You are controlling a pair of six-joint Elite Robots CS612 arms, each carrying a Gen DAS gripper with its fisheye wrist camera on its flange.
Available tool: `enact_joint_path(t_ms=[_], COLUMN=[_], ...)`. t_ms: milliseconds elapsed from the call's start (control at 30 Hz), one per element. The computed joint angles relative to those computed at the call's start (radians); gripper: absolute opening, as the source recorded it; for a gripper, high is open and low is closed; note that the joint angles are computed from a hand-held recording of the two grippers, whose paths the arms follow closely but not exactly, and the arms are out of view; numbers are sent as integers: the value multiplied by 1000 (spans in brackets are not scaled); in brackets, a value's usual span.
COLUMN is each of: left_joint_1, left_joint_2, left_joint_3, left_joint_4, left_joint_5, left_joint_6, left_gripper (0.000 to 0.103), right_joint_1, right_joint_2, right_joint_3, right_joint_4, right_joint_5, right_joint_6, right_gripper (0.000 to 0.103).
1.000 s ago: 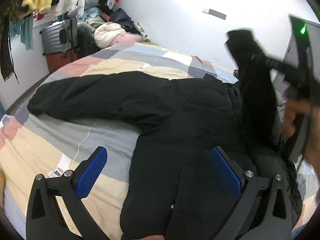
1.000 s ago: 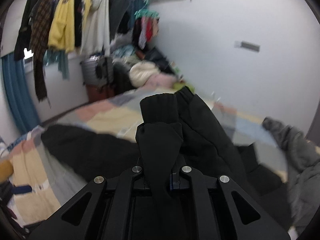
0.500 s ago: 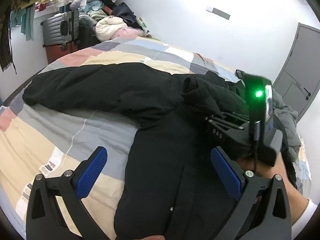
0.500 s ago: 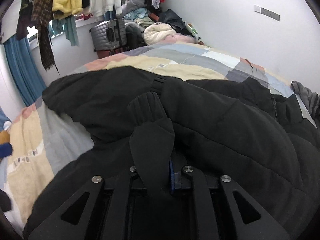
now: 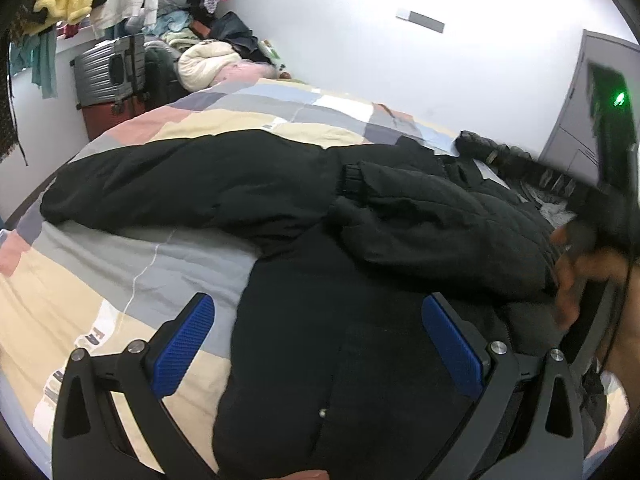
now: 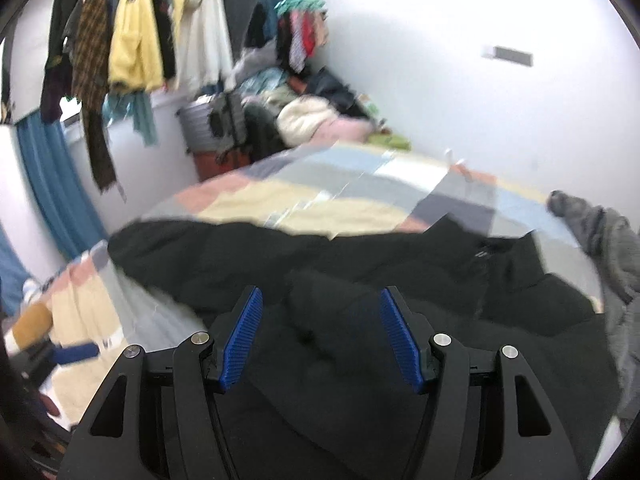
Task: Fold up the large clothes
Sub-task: 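Lift the sleeve with the right gripper and fold it across the jacket body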
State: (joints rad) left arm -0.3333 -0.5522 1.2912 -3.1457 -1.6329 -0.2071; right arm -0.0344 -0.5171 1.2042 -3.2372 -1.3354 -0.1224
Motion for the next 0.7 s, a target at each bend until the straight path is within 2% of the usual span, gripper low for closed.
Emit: enact_joint_path(t_ms=[67, 200, 467, 700], left_joint_1=[-3, -25, -30, -37], left_joint_2=[-1, -8, -7, -4], left_joint_3=[3, 17, 19, 20], left_joint_4=[-9, -34, -56, -67], left_joint_5=[-13, 50, -5, -44], left_joint_6=[-2, 36, 49, 50], left_gripper=[103, 103, 103, 103], right_joint_1=[-10, -37, -90, -137], right_joint_2=[-14, -37, -81, -112], right_joint_3=[24, 58, 158, 281], right_joint_4=[-54, -136, -217, -217], right_joint_5=[-10, -37, -92, -147], right_joint_6=[17, 55, 64, 47], right_gripper=[60, 60, 60, 60])
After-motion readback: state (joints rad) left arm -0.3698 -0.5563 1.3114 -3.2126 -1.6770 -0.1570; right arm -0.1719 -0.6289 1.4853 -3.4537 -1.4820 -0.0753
